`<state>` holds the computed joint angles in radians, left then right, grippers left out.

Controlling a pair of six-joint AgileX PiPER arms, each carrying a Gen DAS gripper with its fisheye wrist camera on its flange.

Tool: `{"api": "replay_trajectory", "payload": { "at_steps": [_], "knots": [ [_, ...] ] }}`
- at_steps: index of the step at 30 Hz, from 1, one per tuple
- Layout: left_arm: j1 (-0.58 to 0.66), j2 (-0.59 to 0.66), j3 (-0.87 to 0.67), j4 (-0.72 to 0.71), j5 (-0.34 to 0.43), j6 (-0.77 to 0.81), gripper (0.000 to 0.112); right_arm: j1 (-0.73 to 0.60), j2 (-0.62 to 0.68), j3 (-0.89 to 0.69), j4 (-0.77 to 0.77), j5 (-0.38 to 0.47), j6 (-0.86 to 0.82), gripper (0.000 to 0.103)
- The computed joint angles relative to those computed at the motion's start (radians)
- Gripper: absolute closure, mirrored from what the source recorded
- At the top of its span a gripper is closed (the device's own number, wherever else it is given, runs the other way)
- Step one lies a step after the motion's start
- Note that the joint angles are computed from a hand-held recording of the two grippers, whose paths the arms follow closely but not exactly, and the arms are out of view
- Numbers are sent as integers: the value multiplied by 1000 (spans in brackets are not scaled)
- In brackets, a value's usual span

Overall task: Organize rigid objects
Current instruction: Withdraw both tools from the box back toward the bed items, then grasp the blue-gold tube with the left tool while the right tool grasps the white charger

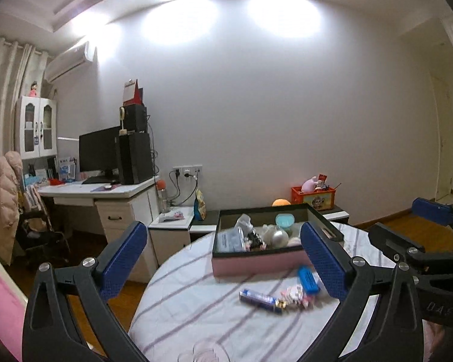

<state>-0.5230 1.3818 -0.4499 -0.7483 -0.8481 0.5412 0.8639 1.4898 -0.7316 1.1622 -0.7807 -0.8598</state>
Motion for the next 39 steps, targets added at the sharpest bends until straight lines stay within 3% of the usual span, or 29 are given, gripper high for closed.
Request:
{"api": "replay_trajectory", "payload": {
  "at_steps": [6, 12, 19, 23, 28, 36, 39],
  "knots": [
    [-64, -11, 52, -73, -40, 37, 10, 54, -17, 55, 43, -41, 6, 19],
    [-55, 37, 52, -45, -47, -2, 10, 33, -11, 75, 33, -11, 29, 19],
    [117, 167, -29, 178, 155, -219, 9, -73, 85, 21, -37, 139, 97, 18],
    [171, 286, -120, 227, 259, -246, 9, -179, 176, -44, -99, 273, 155, 18],
    [217, 403, -254, 297, 405, -274, 9, -270, 288, -150, -35, 388, 71, 18],
    [211, 534, -476, 1, 589, 89, 9, -401, 381, -250, 34, 536, -18, 18],
    [213, 589, -577, -246, 679, 354, 9, -446, 391, -268, 2, 605, 12, 18]
  ]
}}
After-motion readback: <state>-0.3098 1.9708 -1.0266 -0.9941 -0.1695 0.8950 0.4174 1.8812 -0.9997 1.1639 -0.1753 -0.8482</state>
